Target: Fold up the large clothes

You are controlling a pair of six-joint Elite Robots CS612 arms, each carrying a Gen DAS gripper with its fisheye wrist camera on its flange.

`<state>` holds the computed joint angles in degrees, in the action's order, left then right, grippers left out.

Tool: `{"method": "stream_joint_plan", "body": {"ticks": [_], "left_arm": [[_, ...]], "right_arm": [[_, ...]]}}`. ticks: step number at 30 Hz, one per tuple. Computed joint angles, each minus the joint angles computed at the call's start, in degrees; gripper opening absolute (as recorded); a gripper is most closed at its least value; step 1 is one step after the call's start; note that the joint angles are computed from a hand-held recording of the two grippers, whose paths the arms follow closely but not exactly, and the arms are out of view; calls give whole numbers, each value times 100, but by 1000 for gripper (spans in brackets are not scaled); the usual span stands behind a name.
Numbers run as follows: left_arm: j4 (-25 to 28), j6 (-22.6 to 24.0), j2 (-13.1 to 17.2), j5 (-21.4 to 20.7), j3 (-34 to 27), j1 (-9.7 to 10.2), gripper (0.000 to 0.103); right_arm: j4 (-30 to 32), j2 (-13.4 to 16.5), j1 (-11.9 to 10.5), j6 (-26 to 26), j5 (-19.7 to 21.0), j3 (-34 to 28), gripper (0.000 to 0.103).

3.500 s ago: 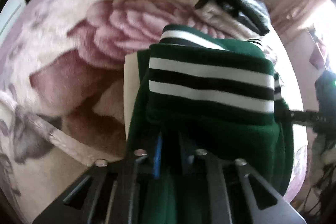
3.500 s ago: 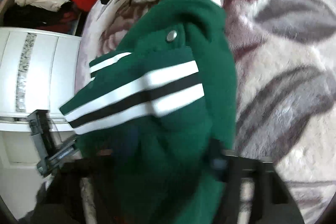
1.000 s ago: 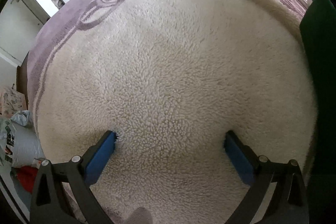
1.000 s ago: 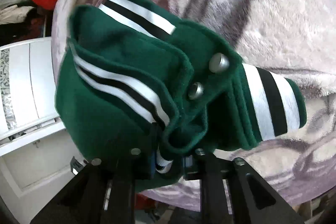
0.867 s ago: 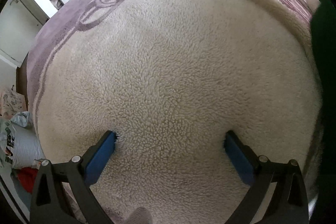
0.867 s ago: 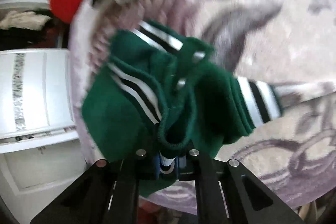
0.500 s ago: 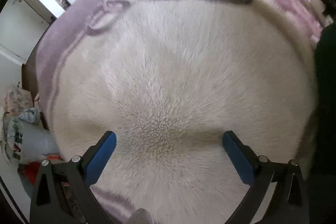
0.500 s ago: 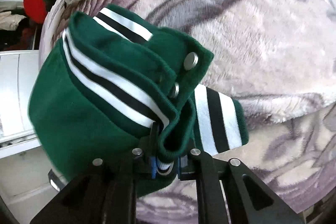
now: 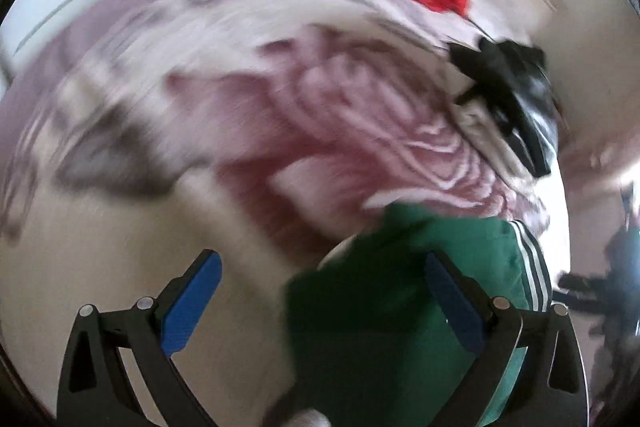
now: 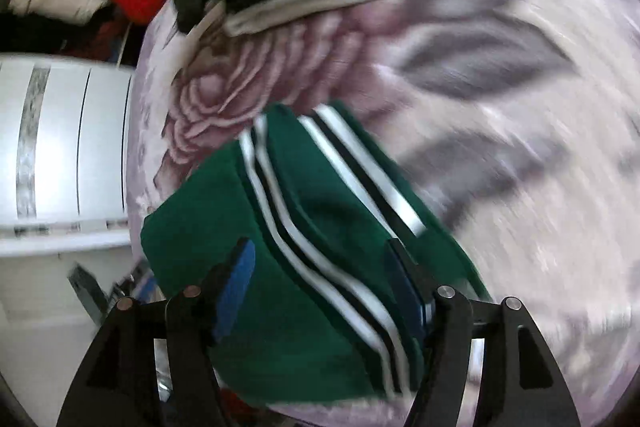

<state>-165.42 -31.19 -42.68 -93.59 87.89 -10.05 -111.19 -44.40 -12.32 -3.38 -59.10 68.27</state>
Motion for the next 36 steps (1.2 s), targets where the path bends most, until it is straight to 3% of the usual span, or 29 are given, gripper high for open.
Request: {"method": "stream_joint_plan", "body": {"ticks": [2, 4, 6, 7, 10, 12, 15, 17, 18, 19, 20, 22, 25, 27, 28, 30, 31, 32, 34, 36], "left_arm": [[249, 533, 203, -271, -359, 1, 94], [486, 961, 341, -493, -585, -1, 39], [680, 1258, 378, -486, -653, -32, 38], [620, 1316, 356, -526, -602, -35, 38], [576, 1183, 352, -847, -620, 31, 44], [582, 919, 358, -1007, -667, 66, 45], [874, 684, 281, -780, -695, 30, 46], [576, 454, 69, -643, -371, 22, 48], [417, 340, -21, -673, -209, 34, 58], [320, 244, -101, -679, -64, 42, 77], [141, 82, -226, -611, 179, 37, 82], [-36, -239, -407, -601, 578, 32, 84], [-123, -660, -551, -831, 1019, 42, 84], [-123, -863, -589, -983, 1191, 41, 84], [-111, -930, -599, -1080, 1268, 36, 84], [32, -910, -643, -1033, 1358, -9, 84], [86, -858, -667, -1025, 1402, -23, 84], [127, -823, -679, -993, 1415, -33, 84], [220, -755, -716, -870, 1435, -42, 84], [296, -680, -746, -726, 1433, -41, 84]], "right_arm": [[599, 370, 154, -335, 49, -558, 68], [942, 628, 229, -426, 6, -847, 68], [631, 589, 214, -304, 198, -654, 16], [536, 558, 206, -244, 238, -564, 3], [-503, 280, 186, 271, 132, -183, 2], [-752, 284, 158, 519, -46, -165, 2], [314, 664, 186, 328, -395, -656, 2], [1045, 834, 129, 6, -27, -931, 3], [1166, 835, 83, -52, 146, -969, 10], [1289, 804, 27, -170, 230, -993, 29], [1171, 707, -50, -214, 253, -881, 59], [801, 553, -184, -96, 148, -591, 93], [1208, 531, -399, 140, -162, -344, 95], [1793, 558, -579, 73, 310, -78, 95], [1784, 513, -629, 21, 534, 114, 94], [1488, 325, -745, 276, 1332, 776, 80], [1293, 230, -797, 620, 1756, 1099, 67], [858, 95, -825, 1113, 2068, 1478, 60], [49, -190, -829, 1818, 2203, 2053, 56], [-300, -386, -844, 2235, 2416, 2446, 54]]}}
